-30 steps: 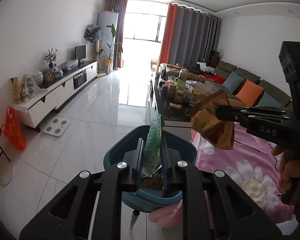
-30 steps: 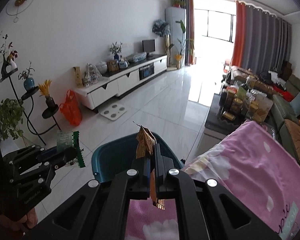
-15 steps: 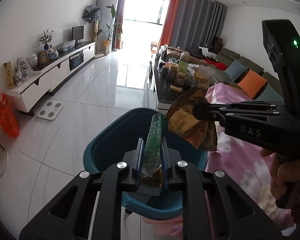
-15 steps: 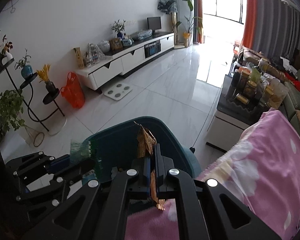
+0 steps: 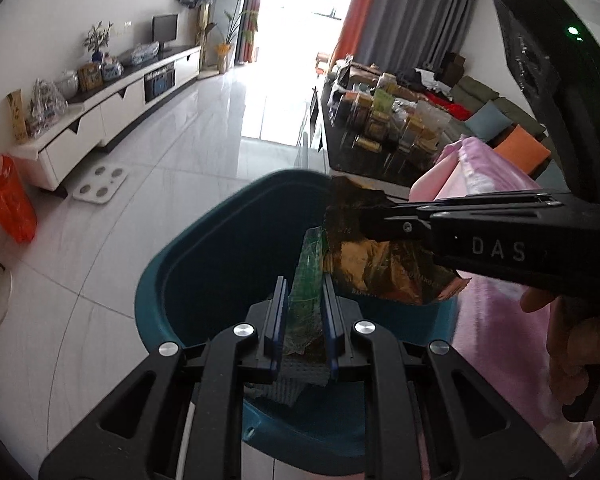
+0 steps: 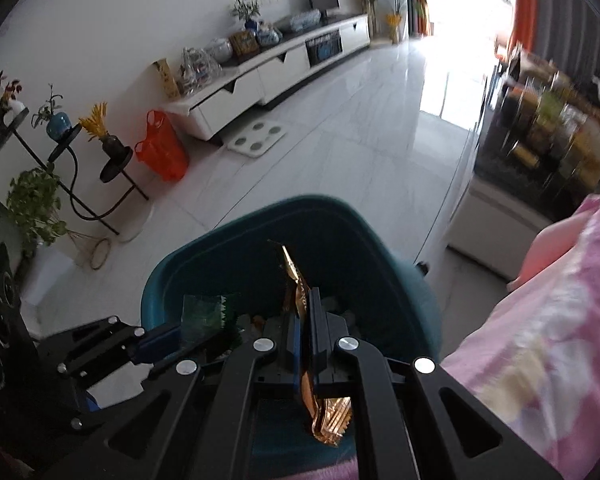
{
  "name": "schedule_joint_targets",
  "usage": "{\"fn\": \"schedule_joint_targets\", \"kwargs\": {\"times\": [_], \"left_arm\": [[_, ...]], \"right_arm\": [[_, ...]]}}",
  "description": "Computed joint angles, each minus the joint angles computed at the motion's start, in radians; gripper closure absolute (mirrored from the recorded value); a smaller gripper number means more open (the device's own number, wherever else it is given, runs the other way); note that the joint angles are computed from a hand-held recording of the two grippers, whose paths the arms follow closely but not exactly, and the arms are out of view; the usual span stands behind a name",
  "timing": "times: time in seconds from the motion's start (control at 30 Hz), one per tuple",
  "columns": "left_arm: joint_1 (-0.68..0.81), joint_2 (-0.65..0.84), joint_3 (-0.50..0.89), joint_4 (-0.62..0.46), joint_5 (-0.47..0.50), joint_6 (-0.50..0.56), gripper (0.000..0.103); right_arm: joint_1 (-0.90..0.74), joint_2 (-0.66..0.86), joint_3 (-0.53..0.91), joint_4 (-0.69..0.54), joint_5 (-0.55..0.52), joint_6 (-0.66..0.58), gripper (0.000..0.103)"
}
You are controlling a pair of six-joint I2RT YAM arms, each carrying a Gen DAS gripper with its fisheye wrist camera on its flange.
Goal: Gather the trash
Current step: 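Open both grippers to drop the plastic bag and wrapper into the wastebasket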
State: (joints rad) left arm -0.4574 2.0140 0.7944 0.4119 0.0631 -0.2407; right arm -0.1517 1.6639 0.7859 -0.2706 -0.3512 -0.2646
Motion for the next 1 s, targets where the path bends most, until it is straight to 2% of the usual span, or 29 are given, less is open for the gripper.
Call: {"fn": "schedule_joint_targets", "kwargs": {"times": [0.37, 0.43, 0.47, 0.53, 0.67, 0.77, 0.8, 1.0], "left_arm": [[-0.008, 0.136, 0.134, -0.044, -0.018, -0.027, 0.084], [-0.015, 0.15, 0.14, -0.039, -0.023, -0.038, 0.079], [-0.015, 0.158, 0.15, -0.044, -0.024, -0.04, 0.077], [-0.013, 0.165, 0.16, -0.046, -0.029, -0.045, 0.067], [-0.016, 0.166, 0.161, -0.037, -0.036, -0.062, 0.064], [-0.012, 0.151, 0.141, -0.009, -0.026, -0.069, 0.055], [-0.011, 0.141, 0.131, -0.002, -0.026, -0.069, 0.048], [-0.023, 0.101, 0.089, 0.024, -0.058, -0.072, 0.04]], "right_arm": [[0.04, 0.105, 0.109, -0.117, 0.029, -0.013, 0.095], [0.04, 0.124, 0.133, -0.134, 0.034, -0.02, 0.093], [0.043, 0.126, 0.137, -0.137, 0.042, -0.024, 0.083], [0.048, 0.123, 0.137, -0.133, 0.052, -0.021, 0.073], [0.045, 0.124, 0.135, -0.126, 0.06, -0.013, 0.073], [0.037, 0.118, 0.129, -0.117, 0.055, -0.011, 0.071], [0.035, 0.113, 0.124, -0.111, 0.057, -0.007, 0.07], [0.024, 0.073, 0.09, -0.074, 0.055, -0.003, 0.068]]}}
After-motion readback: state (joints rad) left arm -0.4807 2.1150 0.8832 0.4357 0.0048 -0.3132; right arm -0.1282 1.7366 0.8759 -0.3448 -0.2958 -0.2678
